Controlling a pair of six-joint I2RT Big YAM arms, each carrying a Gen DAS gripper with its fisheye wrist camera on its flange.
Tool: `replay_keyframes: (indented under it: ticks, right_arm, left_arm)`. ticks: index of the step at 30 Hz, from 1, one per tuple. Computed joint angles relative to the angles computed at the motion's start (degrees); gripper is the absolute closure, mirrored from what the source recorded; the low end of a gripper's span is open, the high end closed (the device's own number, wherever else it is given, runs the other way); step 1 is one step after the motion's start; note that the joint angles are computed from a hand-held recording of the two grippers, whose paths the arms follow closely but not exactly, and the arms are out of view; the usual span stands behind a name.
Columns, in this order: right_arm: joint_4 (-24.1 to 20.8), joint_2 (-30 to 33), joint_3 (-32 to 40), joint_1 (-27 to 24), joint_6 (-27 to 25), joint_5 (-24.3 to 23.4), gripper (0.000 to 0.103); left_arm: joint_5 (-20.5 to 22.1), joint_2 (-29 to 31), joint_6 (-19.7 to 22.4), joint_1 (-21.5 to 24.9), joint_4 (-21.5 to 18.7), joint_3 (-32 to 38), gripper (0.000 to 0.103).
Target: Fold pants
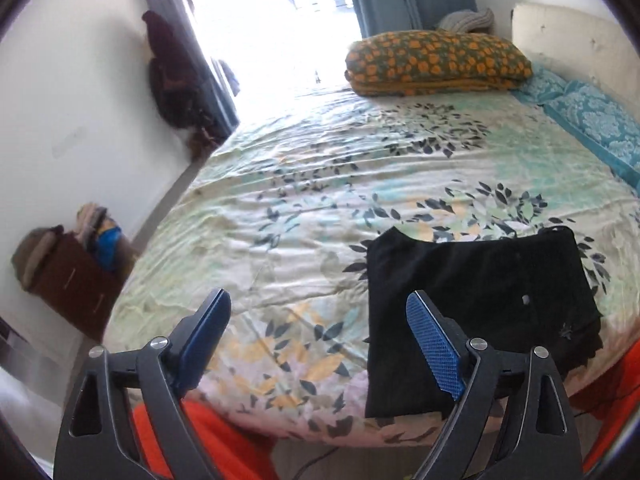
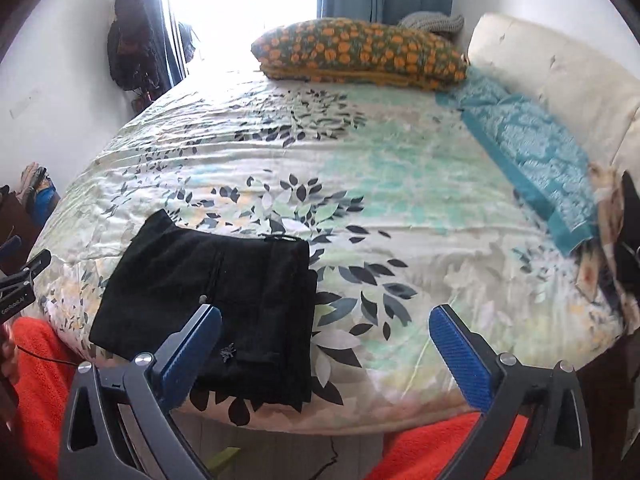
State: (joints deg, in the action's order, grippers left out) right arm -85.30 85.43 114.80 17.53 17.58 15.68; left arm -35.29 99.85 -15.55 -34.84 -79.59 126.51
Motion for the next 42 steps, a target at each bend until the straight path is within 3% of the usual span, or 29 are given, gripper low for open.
replay_keyframes:
  ticks: [3,4,6,7,12,18,42]
  right_arm:
    - [-4.6,0.4,4.2,3.9,3.6,2.1,0.000]
    - [-5.3,-0.1,4.0,5.4,5.5,2.4,0.000]
    - [-5.4,-1.4,1.9,8.4,8.8,2.9,0.000]
    - [-5.3,-1.8,1.1,9.5,9.5,2.9,0.000]
    - [-6.0,-1.9,-1.9,13.2,9.0,3.9,0.000]
    - [-5.7,-2.2,-2.1,13.6,9.9,5.5,0.000]
    - [-7.5,-1.5,-1.9,13.7,10.8,4.5,0.000]
  left_arm:
    - [1.5,1.8,-9.2,-1.4,-12.0,6.0,0.012]
    - [4.6,2.3,-10.1,-1.7,-14.8,7.4,0.012]
    - [11.4,1.8,-8.5,-2.3,-16.6,7.0,0.012]
    - [13.2,1.3,-8.3,-3.0,-16.6,6.1,0.012]
    - [11.3,-0.1,-8.3,-4.7,-15.3,3.8,0.012]
    - [13.4,-0.9,-8.7,-4.2,-15.2,2.7,0.012]
    - [15.9,-0.9,-9.5,-4.2,-15.6,1.4,0.012]
